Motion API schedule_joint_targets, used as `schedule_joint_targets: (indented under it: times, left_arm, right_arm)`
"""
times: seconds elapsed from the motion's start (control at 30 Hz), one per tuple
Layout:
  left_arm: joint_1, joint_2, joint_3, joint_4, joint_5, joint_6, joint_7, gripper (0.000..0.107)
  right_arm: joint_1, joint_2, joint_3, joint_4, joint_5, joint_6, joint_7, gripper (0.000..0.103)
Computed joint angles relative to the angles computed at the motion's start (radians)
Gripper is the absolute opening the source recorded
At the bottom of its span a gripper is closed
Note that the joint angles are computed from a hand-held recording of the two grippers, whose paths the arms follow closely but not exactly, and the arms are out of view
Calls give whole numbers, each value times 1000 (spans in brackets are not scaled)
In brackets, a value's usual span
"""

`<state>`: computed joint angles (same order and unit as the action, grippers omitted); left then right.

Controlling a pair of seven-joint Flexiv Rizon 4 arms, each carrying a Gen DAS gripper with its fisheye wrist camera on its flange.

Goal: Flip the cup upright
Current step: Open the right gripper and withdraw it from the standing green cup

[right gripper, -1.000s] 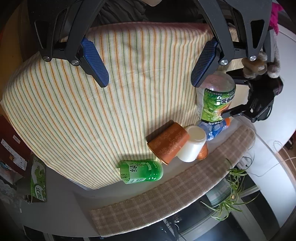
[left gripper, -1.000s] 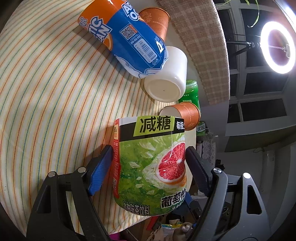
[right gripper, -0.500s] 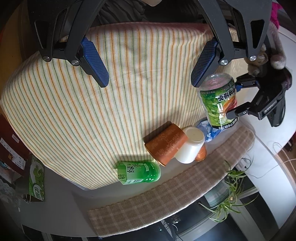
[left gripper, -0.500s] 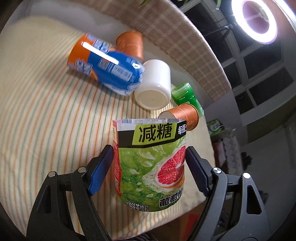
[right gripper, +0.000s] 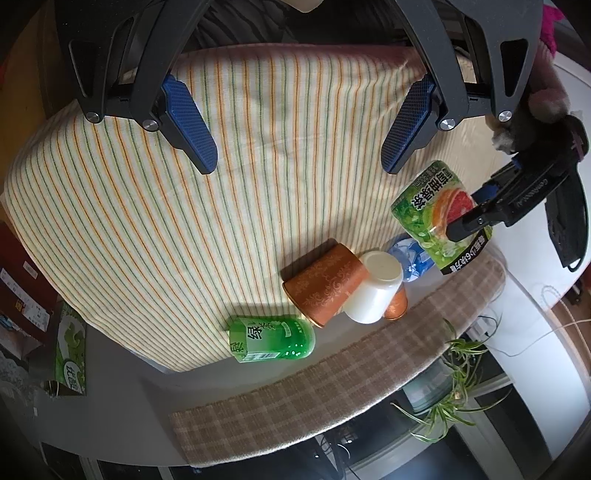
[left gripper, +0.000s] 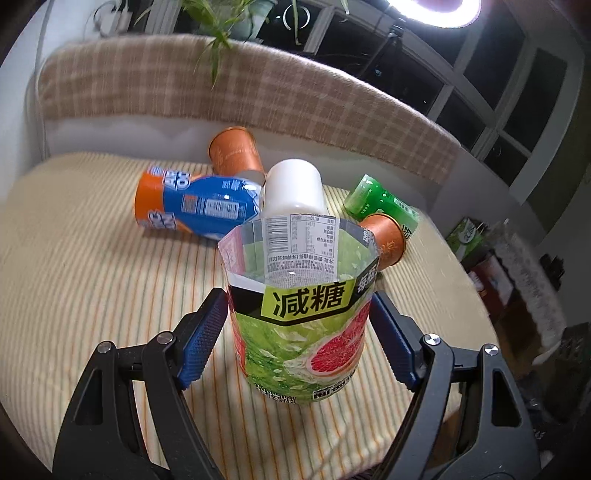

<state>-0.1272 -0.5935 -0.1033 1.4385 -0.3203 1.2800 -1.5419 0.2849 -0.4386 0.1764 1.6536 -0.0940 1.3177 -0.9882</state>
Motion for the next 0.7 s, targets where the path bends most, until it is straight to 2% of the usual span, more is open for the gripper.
schedule_joint_targets:
  times: [0.27, 0.7]
  left_arm:
    - [-44, -18, 62, -32, 87, -4, -32, 80]
    - [-28, -8, 26, -3, 85, -11, 7, 81]
  right_arm:
    - [-2, 1, 1, 1, 4, -2, 0, 91]
    - [-3, 3, 2, 4, 5, -2, 1, 91]
